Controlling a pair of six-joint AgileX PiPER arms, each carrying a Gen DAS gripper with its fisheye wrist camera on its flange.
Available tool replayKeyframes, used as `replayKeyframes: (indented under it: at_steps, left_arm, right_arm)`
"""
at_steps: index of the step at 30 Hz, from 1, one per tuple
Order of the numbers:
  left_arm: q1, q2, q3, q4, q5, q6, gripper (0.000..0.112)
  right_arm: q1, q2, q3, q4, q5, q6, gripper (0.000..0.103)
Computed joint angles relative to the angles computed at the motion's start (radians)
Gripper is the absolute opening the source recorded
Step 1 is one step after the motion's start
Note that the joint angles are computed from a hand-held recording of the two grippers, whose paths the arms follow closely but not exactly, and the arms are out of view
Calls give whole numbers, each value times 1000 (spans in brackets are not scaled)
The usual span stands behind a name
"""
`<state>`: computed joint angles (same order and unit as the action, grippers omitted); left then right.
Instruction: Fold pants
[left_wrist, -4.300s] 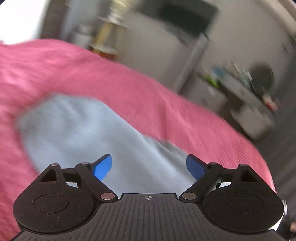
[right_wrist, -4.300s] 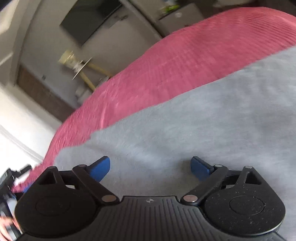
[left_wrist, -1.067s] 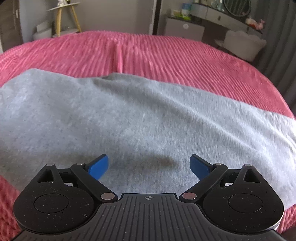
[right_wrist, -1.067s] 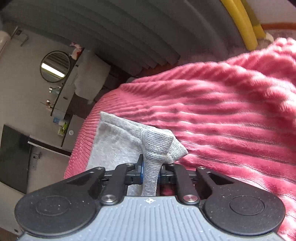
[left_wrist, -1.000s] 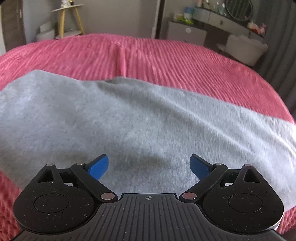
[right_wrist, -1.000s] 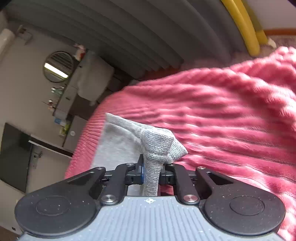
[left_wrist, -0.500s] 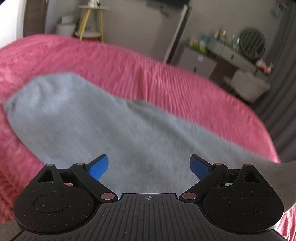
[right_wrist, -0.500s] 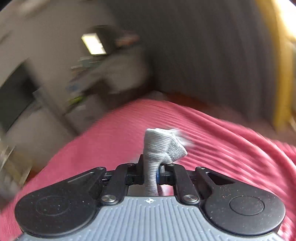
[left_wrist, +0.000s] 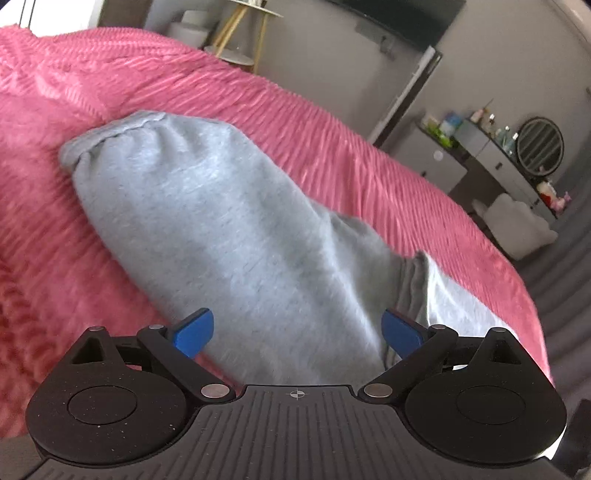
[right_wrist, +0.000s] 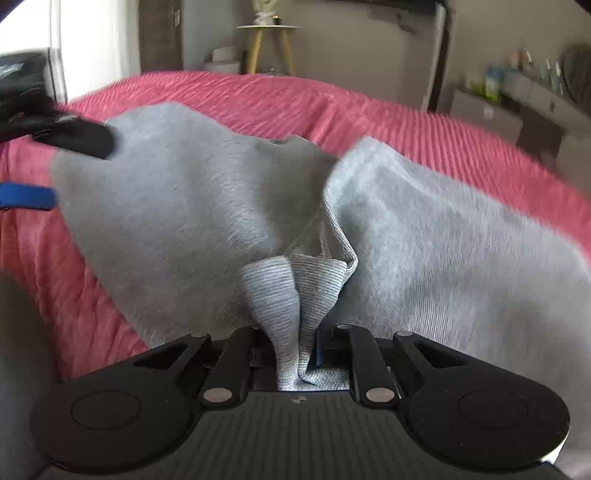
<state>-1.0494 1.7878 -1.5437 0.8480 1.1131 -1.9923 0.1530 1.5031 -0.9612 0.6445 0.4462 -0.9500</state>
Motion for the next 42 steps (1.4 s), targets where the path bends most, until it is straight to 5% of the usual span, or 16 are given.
replayKeyframes:
  at_steps: [3,6,11,15,20,24,27,33,37,42]
  left_arm:
    - [17,15,0,2,-12,7,100]
    - [48,-10,49,-27,-89,-14,100]
    - [49,-30,95,-21,-135,-98,100]
    - [39,-10,67,-33,-114,-62,100]
    - [26,55,-59,-71,-94,115,100]
    - [23,75,-81,-89,-275,208,100]
    - [53,138,-174,-226,-333,316,100]
    - [58,307,-433,-369,-196,606,81]
    - [56,387,-538,-388,-79,717,68]
    - [73,313,-384,-391,-198,633,55]
  right_arm:
    - [-63,0,-64,42,126,43,12]
    - [-67,-33,-56,76,131,19,14]
    - [-42,-45,-22,82,162,72,36]
    - [-250,-84,-19,363,373,-108,56]
    - [-432,-119,-30,441,368,-44,73]
    - [-631,-74,-37,505,453,155,83]
    - [-738,-30,-35,536,539,223,87]
    - [-860,-47,-27,491,658,252,96]
    - [-871,-51,-29,406,658,289,96]
    - [-836,-27,-20,390,641,318,96]
